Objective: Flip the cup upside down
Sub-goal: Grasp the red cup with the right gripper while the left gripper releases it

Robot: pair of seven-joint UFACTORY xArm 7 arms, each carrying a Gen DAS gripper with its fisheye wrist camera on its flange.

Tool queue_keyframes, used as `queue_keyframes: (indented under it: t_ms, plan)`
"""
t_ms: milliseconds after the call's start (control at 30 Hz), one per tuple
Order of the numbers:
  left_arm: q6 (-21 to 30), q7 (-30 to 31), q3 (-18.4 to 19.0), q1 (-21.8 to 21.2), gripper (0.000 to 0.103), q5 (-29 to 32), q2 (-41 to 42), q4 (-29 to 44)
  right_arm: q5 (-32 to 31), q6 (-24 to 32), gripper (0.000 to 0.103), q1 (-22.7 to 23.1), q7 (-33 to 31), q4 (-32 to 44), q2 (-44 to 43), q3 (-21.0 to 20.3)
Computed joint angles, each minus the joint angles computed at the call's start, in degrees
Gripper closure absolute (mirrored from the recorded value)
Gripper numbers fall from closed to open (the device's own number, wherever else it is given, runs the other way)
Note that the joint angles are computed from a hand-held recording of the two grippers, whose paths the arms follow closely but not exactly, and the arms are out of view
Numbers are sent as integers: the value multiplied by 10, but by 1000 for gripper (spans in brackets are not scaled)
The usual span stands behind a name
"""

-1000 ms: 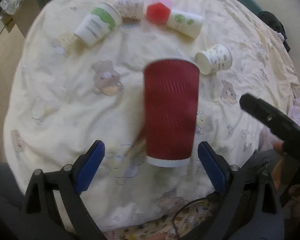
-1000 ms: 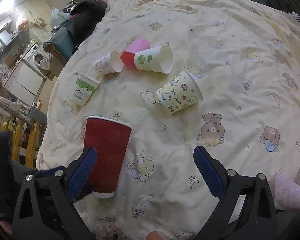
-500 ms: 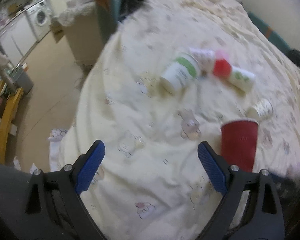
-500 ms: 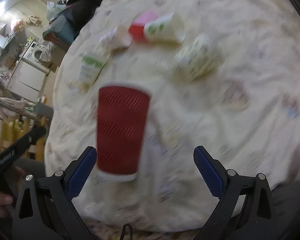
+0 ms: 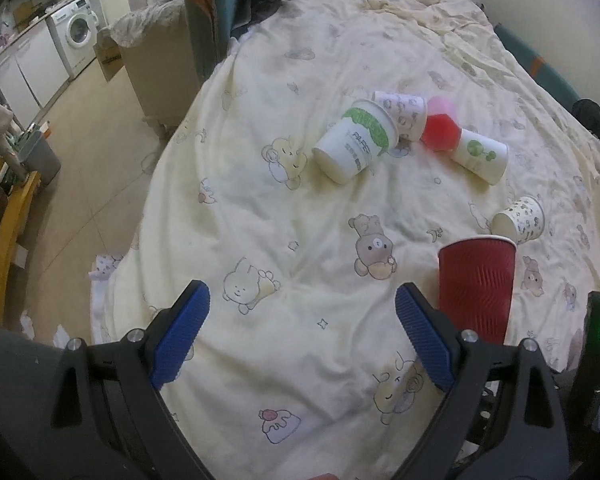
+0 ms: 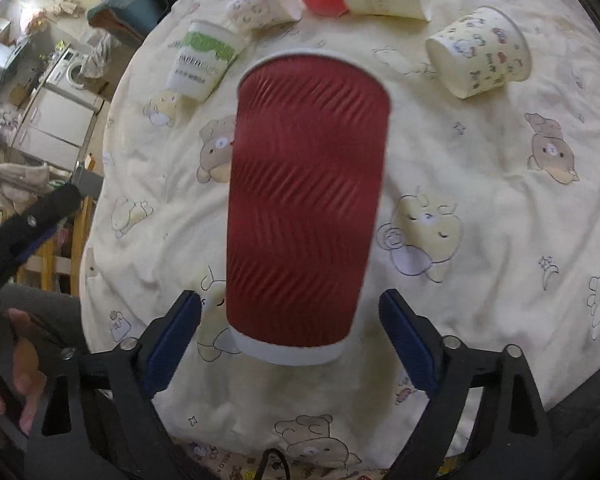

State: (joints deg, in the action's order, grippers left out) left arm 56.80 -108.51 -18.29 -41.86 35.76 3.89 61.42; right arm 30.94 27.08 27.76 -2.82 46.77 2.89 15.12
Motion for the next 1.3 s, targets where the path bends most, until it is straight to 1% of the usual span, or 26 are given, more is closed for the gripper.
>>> queue_keyframes:
  t_ms: [133,200,233,267,300,433,533,633,733,767,800,867,900,967,1000,1167,1300]
  plan:
    - [-11,8,1,1,11,-5,3,0,2,-8,19,0,3,-1,5,1]
    - [-7,13,1,-1,11,-4,7,5,4,-22,19,0,2,-7,3,1]
    - [-7,14,1,-1,11,-4,8,5,-1,-25,24,0,7,-8,3,0]
    - [-9,15,2,-2,11,-4,9,5,2,-22,34,-2,3,-7,2,0]
    - [-11,16,2,-2,11,-5,9,4,5,-14,35,-3,-2,-7,-2,0]
    - [-21,21,4,-2,11,-8,10,2,-9,-22,35,1,-5,-20,-23,-2]
    - [-34,19,5,-2,11,-4,6,-3,15,-24,35,1,-28,-30,-45,-10]
    - [-87,11,8,7,11,2,-8,-22,45,-4,36,2,-68,-32,-71,-22]
    - [-169,29,13,24,11,6,-14,-30,25,7,36,1,-75,-34,-96,-31]
    - [-196,38,16,30,11,16,-14,-26,17,19,36,1,-76,-30,-101,-35]
    - [-205,49,17,33,11,21,-10,-17,14,32,36,1,-81,-25,-106,-38]
    - [-201,65,19,35,11,26,2,5,-1,47,36,2,-87,-21,-115,-39]
    - [-209,73,22,37,11,26,10,13,-5,51,36,3,-90,-20,-118,-40]
    - [-232,92,26,40,11,8,20,16,2,60,36,7,-103,-20,-120,-44]
    - [-236,105,28,41,11,-8,28,20,-2,64,36,7,-105,-21,-121,-43]
    - [-226,116,39,32,11,-39,43,20,-5,66,36,15,-121,-31,-135,-40]
    - [-245,111,45,34,11,-56,36,-2,-12,59,36,20,-129,-35,-147,-42]
